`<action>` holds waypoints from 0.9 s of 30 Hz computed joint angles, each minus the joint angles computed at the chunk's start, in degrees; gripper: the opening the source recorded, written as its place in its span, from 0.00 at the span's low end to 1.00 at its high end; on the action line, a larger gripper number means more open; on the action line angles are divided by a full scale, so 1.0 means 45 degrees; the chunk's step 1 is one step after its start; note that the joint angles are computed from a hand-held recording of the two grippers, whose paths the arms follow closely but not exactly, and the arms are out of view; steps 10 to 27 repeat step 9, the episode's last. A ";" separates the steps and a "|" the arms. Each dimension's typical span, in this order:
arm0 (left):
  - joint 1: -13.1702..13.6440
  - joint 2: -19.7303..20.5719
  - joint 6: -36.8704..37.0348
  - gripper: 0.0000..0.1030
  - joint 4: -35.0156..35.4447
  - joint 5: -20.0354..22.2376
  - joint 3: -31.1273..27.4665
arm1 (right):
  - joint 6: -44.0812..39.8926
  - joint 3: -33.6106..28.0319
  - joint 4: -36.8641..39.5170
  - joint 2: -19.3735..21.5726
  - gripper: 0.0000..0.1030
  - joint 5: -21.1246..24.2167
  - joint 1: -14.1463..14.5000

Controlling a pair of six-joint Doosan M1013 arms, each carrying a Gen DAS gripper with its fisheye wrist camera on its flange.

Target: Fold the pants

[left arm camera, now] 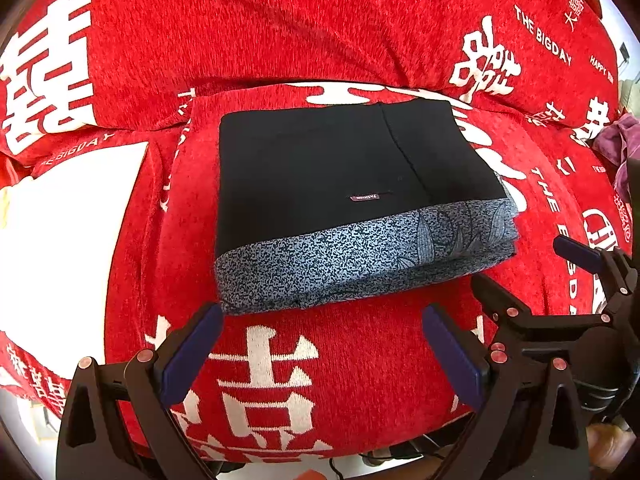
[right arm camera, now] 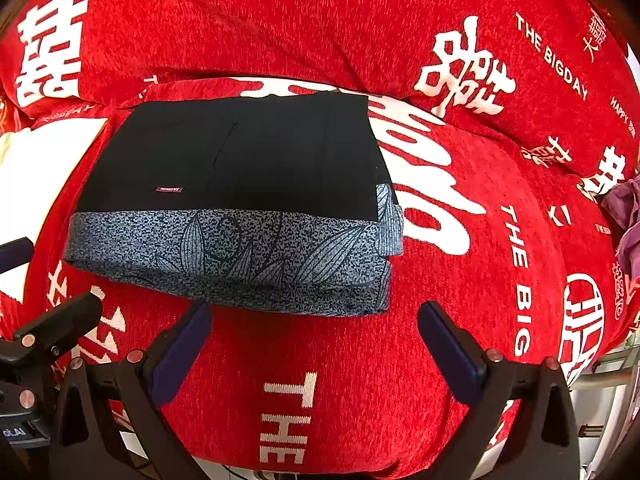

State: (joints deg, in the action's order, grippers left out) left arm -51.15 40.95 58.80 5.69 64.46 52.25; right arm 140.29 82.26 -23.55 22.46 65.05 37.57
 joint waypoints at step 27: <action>-0.0343 -0.1127 -0.1522 0.97 0.2232 -0.1831 0.2471 | 0.0644 0.0473 -0.0270 -0.0244 1.00 -0.0411 0.0324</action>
